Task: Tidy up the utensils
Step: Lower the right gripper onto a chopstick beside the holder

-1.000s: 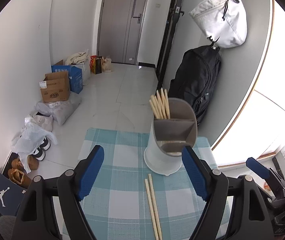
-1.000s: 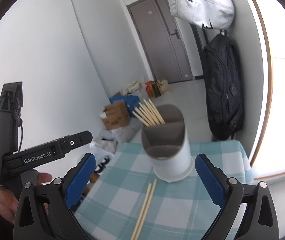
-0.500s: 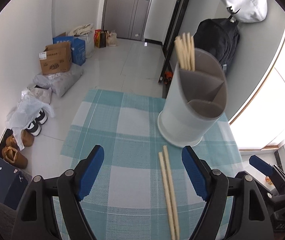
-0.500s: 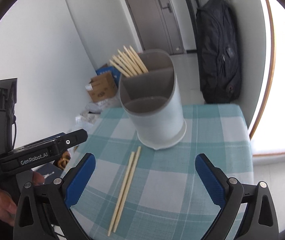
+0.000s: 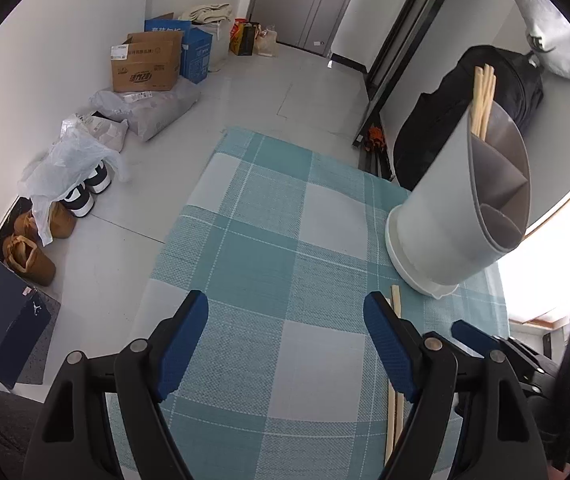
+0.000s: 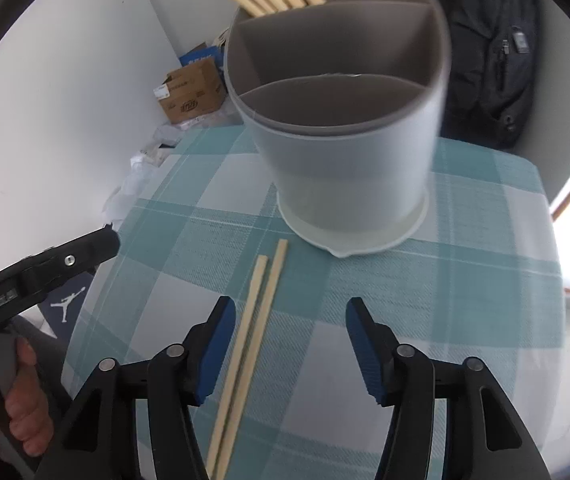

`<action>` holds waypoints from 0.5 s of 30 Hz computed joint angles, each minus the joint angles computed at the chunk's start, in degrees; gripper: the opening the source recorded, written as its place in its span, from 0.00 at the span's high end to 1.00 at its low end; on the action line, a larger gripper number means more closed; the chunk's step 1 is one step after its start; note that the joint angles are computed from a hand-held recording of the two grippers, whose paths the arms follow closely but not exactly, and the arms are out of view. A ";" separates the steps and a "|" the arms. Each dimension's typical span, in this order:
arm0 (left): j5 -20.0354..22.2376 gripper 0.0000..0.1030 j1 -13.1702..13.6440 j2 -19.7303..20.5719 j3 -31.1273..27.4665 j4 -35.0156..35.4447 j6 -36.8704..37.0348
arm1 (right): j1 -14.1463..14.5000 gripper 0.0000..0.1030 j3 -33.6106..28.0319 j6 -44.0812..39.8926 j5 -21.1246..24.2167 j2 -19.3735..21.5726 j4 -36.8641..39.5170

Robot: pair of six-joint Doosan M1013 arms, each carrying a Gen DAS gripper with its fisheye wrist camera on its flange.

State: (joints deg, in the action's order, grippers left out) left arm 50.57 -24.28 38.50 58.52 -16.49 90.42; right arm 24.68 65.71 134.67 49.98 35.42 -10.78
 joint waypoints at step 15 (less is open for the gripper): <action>2.08 0.26 1.49 1.55 -2.38 -2.44 -1.47 | 1.42 0.82 -11.55 -5.13 14.29 6.89 -4.70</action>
